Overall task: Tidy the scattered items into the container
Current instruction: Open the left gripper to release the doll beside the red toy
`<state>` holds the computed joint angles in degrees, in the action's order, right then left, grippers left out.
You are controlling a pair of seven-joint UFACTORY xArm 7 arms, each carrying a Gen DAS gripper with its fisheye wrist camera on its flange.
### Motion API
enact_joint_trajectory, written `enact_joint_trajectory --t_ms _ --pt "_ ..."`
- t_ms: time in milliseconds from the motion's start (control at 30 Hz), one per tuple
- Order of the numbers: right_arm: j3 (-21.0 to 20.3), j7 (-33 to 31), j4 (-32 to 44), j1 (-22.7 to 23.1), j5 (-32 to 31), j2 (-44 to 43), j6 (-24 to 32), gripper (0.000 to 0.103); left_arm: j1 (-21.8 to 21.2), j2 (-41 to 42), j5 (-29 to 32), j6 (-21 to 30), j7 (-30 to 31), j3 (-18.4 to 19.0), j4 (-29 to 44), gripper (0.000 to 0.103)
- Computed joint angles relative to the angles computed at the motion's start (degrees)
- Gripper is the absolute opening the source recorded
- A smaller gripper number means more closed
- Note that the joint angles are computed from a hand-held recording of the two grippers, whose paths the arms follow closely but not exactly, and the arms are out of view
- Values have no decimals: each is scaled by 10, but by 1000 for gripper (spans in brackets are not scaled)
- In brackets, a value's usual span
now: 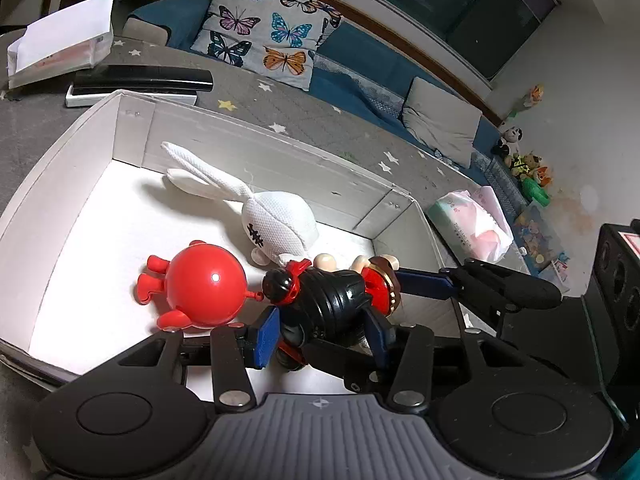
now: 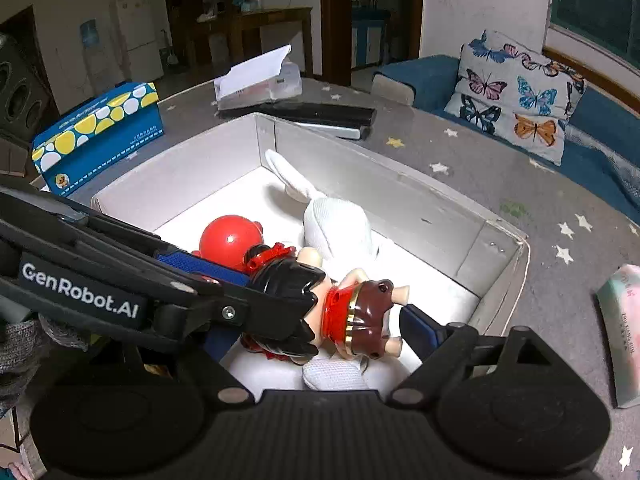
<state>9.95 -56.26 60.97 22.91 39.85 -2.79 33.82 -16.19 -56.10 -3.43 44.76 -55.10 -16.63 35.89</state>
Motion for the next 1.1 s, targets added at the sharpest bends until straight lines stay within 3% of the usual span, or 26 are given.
enact_joint_trajectory --t_ms 267,667,1100 --pt "-7 -17 -22 2 38 -21 -7 88 -3 -13 1 -8 4 -1 -7 48" --pt "-27 -46 -74 24 96 -82 -40 91 9 -52 18 22 -8 -21 0 48" --pt "-65 -121 -182 105 192 -200 -126 99 7 -134 29 96 -24 -58 11 47"
